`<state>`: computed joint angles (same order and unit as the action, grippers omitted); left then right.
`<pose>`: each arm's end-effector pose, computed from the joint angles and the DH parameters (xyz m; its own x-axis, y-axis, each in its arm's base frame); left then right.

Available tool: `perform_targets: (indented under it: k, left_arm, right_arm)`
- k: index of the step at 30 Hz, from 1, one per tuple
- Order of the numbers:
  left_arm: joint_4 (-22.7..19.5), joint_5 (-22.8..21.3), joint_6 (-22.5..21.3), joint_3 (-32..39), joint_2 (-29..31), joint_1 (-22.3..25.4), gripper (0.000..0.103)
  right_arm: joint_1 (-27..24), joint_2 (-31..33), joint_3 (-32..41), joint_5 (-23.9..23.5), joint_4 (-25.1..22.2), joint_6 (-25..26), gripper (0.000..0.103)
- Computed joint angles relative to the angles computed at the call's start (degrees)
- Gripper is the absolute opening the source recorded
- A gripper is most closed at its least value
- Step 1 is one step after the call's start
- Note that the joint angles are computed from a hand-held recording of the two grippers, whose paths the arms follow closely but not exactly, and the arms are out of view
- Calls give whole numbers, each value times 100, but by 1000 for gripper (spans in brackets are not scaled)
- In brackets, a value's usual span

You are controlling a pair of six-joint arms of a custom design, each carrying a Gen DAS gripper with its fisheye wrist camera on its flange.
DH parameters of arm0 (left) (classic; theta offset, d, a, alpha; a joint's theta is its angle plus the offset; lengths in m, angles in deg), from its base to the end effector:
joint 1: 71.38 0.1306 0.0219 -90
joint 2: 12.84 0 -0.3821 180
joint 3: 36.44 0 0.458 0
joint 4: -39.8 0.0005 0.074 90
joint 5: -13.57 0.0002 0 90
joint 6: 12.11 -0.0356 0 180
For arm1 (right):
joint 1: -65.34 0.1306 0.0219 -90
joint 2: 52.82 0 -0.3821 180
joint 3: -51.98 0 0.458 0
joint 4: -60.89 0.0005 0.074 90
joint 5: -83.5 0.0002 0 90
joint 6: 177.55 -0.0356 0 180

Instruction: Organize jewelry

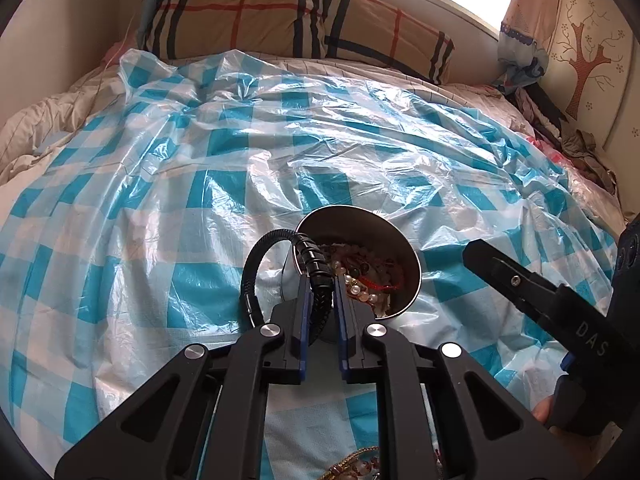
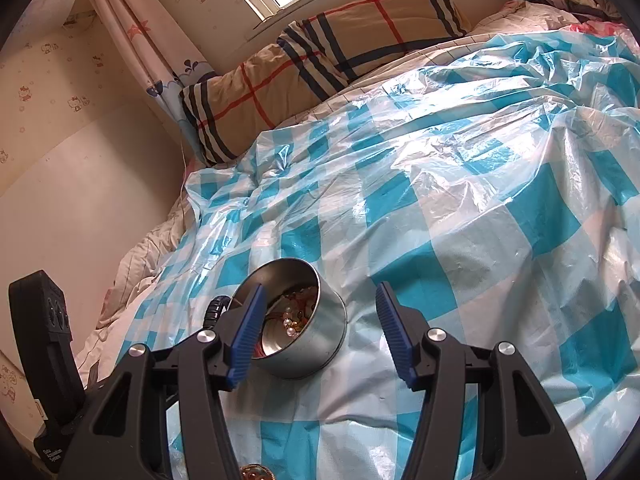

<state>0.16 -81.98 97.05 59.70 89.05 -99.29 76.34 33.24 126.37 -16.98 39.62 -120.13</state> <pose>0.5608 -0.2937 0.3806 -0.7275 0.0157 -0.6860 0.1769 0.9702 -0.1655 0.5246 0.1081 0.3597 -0.6315 0.4167 -0.6539 0.0031 0.8447 0.5353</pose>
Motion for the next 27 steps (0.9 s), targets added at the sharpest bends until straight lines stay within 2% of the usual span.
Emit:
perform_targets:
  k: [5, 10, 11, 16, 21, 23, 27]
  left_arm:
    - [423, -15, -232, -145, -241, -128, 10]
    - [833, 598, -196, -60, -239, -155, 11]
    - [786, 773, -92, 20, -165, -127, 11]
    - [377, 782, 497, 133, 27, 84, 14]
    - [205, 465, 636, -269, -304, 172, 28]
    - [162, 380, 592, -457, -478, 151, 37]
    - [-19, 302, 424, -747, -786, 49, 43]
  right_arm:
    - [-12, -78, -73, -16, 35, -51, 56]
    - [-31, -136, -131, 0, 57, -101, 56]
    - [-39, -143, -143, -1, 55, -107, 56]
    - [-86, -257, -253, -29, 35, -180, 56]
    - [-102, -571, -506, -63, 15, -263, 56]
    - [-85, -733, -628, -52, -23, -251, 56]
    - [-32, -1090, -883, -66, -204, -168, 56]
